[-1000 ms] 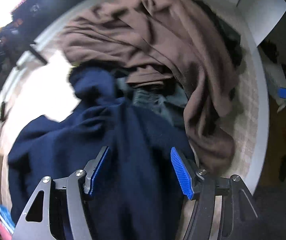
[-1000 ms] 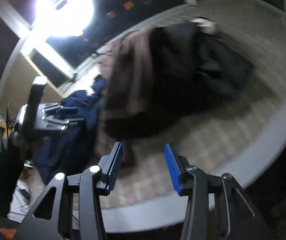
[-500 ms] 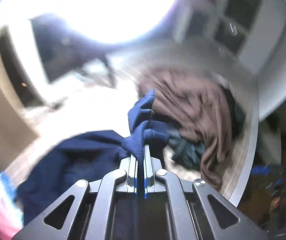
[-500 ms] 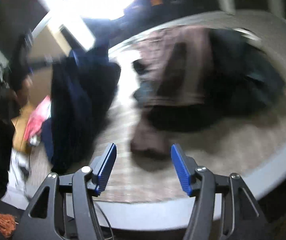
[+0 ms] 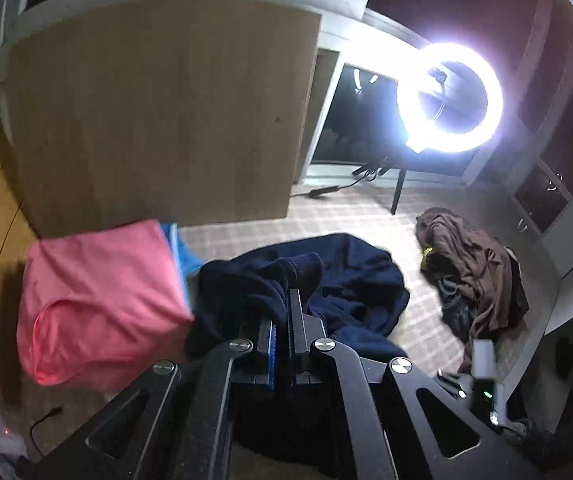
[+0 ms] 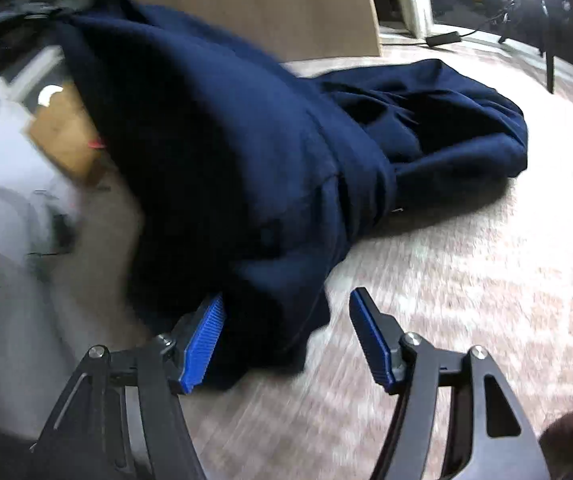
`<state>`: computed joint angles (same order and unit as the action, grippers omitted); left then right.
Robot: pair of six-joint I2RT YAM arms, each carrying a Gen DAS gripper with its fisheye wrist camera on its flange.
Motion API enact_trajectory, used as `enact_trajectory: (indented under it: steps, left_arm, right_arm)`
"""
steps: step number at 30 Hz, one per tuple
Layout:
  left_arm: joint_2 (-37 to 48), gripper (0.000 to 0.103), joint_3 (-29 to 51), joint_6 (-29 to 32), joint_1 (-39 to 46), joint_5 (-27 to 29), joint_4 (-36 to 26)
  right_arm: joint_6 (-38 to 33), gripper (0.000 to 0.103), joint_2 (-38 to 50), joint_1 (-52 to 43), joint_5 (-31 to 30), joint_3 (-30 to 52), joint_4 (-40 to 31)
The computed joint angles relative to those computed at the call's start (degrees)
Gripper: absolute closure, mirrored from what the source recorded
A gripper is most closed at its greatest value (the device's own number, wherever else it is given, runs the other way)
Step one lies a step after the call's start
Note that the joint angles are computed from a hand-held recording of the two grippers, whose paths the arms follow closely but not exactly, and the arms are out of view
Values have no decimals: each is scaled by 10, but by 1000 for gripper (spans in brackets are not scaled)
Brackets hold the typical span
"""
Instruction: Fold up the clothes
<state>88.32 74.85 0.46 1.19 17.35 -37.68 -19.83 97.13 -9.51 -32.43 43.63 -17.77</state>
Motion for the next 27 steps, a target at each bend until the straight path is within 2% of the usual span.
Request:
enact_trajectory:
  steps: [1, 2, 3, 7, 10, 12, 15, 18, 21, 23, 27]
  left_arm:
    - [-6, 100, -7, 4, 6, 7, -3]
    - [-8, 100, -12, 3, 10, 14, -1]
    - [-9, 100, -17, 2, 13, 22, 2]
    - [-36, 100, -14, 7, 36, 59, 0]
    - [-69, 100, 3, 1, 45, 81, -10]
    - [-91, 100, 31, -9, 46, 92, -26]
    - [-137, 100, 85, -21, 22, 61, -54]
    - [-177, 100, 165, -32, -28, -1, -86]
    - [-183, 100, 282, -50, -102, -92, -146]
    - [-174, 100, 373, -59, -177, -186, -191]
    - [-107, 99, 600, -63, -349, -384, -301]
  right_arm:
    - [23, 66, 11, 18, 12, -1, 23]
    - [36, 84, 19, 23, 6, 4, 23]
    - [40, 94, 18, 15, -9, 9, 14]
    - [44, 96, -87, -37, -40, 8, -17]
    - [35, 96, -190, -89, -63, 41, -73]
    - [22, 96, -252, -128, -78, 92, -120]
    - [-2, 96, -299, -189, -116, 206, -193]
    - [-27, 96, -319, -252, -169, 333, -249]
    - [-48, 96, -305, -341, -254, 481, -315]
    - [-69, 96, -274, -412, -324, 593, -376]
    - [-115, 96, -159, -554, -460, 881, -533]
